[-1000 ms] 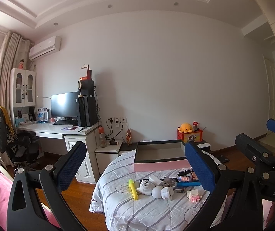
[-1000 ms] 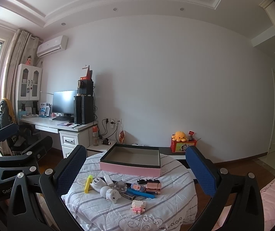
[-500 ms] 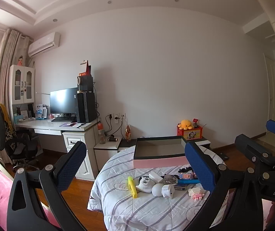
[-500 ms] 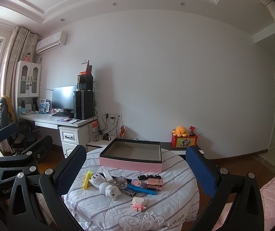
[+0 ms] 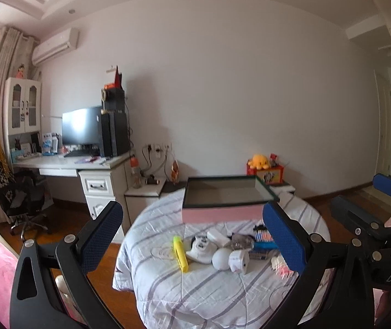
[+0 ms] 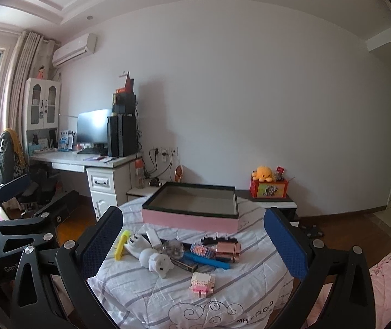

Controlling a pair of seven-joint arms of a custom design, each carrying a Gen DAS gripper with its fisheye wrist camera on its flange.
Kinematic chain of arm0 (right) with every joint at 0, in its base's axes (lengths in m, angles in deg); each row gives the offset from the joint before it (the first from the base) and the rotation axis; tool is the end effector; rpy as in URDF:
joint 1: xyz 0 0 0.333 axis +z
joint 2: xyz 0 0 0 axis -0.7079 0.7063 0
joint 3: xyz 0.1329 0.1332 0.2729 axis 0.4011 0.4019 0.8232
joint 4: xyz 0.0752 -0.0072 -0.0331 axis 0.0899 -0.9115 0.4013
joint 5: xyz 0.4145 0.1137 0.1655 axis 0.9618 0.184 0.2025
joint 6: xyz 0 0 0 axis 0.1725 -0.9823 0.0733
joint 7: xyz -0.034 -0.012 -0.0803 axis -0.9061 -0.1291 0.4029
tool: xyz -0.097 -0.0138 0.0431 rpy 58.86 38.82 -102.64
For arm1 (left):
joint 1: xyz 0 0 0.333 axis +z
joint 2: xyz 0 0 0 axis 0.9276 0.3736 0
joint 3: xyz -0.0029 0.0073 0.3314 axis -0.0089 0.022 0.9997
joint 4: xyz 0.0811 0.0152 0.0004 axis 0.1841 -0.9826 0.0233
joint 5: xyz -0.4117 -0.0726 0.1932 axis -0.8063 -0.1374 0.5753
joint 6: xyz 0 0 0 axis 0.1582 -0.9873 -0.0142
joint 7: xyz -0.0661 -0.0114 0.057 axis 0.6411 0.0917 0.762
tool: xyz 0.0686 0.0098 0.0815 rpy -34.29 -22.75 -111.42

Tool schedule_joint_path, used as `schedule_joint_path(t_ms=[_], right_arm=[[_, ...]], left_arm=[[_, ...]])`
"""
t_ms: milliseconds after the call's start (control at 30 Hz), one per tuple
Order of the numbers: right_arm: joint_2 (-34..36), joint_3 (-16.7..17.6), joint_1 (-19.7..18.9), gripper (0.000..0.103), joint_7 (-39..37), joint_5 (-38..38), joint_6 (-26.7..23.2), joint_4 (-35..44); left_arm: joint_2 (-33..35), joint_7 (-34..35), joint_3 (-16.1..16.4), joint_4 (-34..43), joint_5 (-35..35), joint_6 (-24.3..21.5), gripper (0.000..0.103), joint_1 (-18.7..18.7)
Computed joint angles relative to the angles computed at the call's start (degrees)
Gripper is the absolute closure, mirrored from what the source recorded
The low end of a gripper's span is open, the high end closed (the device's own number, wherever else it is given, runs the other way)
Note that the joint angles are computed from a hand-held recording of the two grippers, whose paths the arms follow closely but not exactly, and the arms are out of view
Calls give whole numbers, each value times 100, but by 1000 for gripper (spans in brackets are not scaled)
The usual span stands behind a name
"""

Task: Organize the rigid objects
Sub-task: 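Move both tools toward the items on the bed, then grasp the pink-and-white block figure with the right gripper while the left gripper grasps the white ball toy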

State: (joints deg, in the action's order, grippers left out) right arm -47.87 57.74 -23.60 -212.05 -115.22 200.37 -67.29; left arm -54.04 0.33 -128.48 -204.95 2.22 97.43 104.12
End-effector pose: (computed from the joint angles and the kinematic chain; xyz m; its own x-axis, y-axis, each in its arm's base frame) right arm 0.4466 0.3842 0.5905 0.3112 -0.9497 0.0341 -0.2004 -0.1007 -0.9745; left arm 0.4239 -0.1723 0.5667 0.1971 -0.9798 -0.0332 -0.2046 -0.0080 -0.9788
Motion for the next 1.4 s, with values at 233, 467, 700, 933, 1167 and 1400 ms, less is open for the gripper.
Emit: schedule_joint_path(t_ms=[233, 467, 700, 933, 1167, 1400], right_arm=[[536, -113, -27, 0, -758, 813, 87, 100], [1130, -291, 43, 0, -1219, 1325, 245, 286], [1683, -521, 215, 0, -2049, 2105, 424, 519], [2228, -715, 315, 3, -3390, 3520, 758, 637], [2287, -923, 357, 56, -4464, 4666, 1104, 469], [2269, -1120, 366, 57, -5368, 5606, 1554, 276]], left_arm=[[788, 49, -318, 224, 206, -107, 0, 270], [1465, -67, -743, 457, 472, -222, 0, 735], [1889, -261, -1086, 625, 845, -280, 0, 1203], [2072, -434, -1138, 666, 1132, -427, 0, 1391], [2470, -454, -1308, 899, 1339, -222, 0, 1504], [2775, -347, -2087, 1462, 1530, -421, 0, 2159]])
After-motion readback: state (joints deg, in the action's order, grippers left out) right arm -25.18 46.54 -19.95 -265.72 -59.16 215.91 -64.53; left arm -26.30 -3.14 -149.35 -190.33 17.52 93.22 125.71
